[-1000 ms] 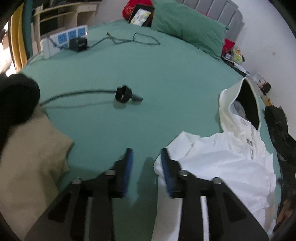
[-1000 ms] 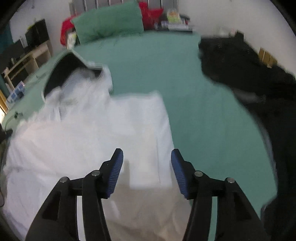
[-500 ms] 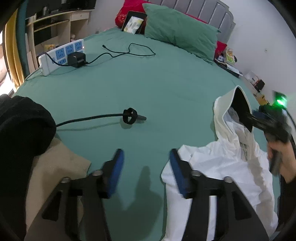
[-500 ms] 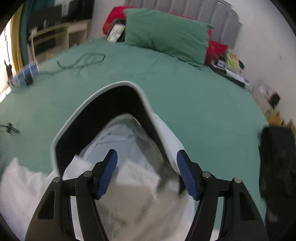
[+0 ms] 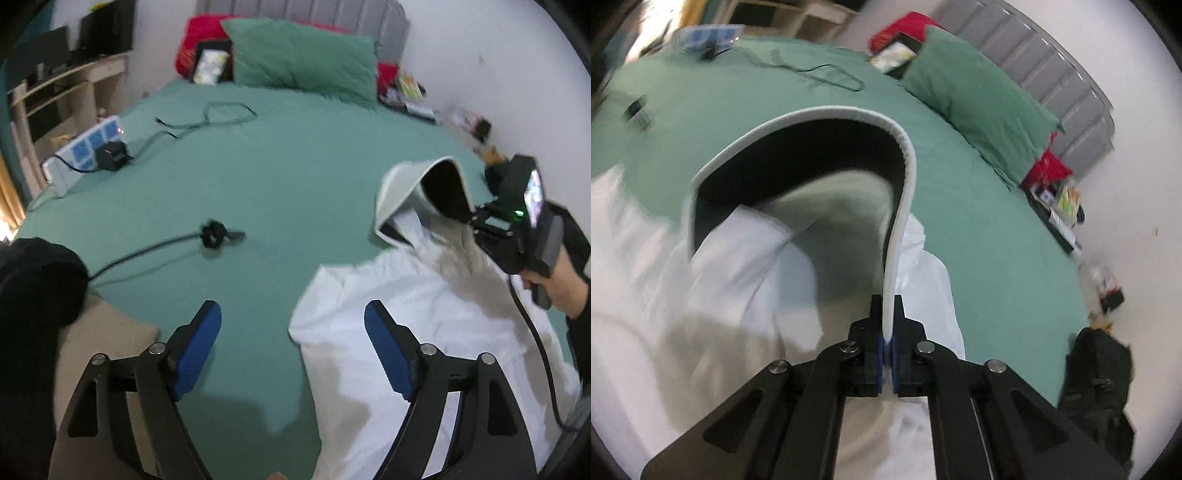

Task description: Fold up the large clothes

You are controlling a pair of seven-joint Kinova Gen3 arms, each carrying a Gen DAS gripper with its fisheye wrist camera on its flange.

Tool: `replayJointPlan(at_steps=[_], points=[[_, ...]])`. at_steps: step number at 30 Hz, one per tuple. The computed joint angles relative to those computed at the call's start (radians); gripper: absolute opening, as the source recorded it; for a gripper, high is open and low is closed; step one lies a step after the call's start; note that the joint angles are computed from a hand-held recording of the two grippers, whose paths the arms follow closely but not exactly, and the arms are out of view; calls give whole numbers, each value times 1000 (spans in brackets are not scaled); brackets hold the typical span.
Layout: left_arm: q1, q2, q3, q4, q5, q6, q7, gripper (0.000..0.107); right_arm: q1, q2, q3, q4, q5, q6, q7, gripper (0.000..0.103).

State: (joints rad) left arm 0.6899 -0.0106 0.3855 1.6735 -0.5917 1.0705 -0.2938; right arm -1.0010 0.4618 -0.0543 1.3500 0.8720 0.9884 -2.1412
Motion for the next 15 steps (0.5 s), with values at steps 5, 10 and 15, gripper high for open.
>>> replayJointPlan(at_steps=[5, 10, 15], points=[[-16, -3, -32, -2, 110, -31, -49, 83, 117, -67, -153, 88, -99, -42, 95, 5], [-37, -2, -25, 9, 96, -73, -51, 83, 344, -121, -327, 114, -302, -128, 186, 12], [-61, 7, -39, 34, 122, -127, -36, 83, 404, -118, -363, 55, -451, -41, 370, 49]])
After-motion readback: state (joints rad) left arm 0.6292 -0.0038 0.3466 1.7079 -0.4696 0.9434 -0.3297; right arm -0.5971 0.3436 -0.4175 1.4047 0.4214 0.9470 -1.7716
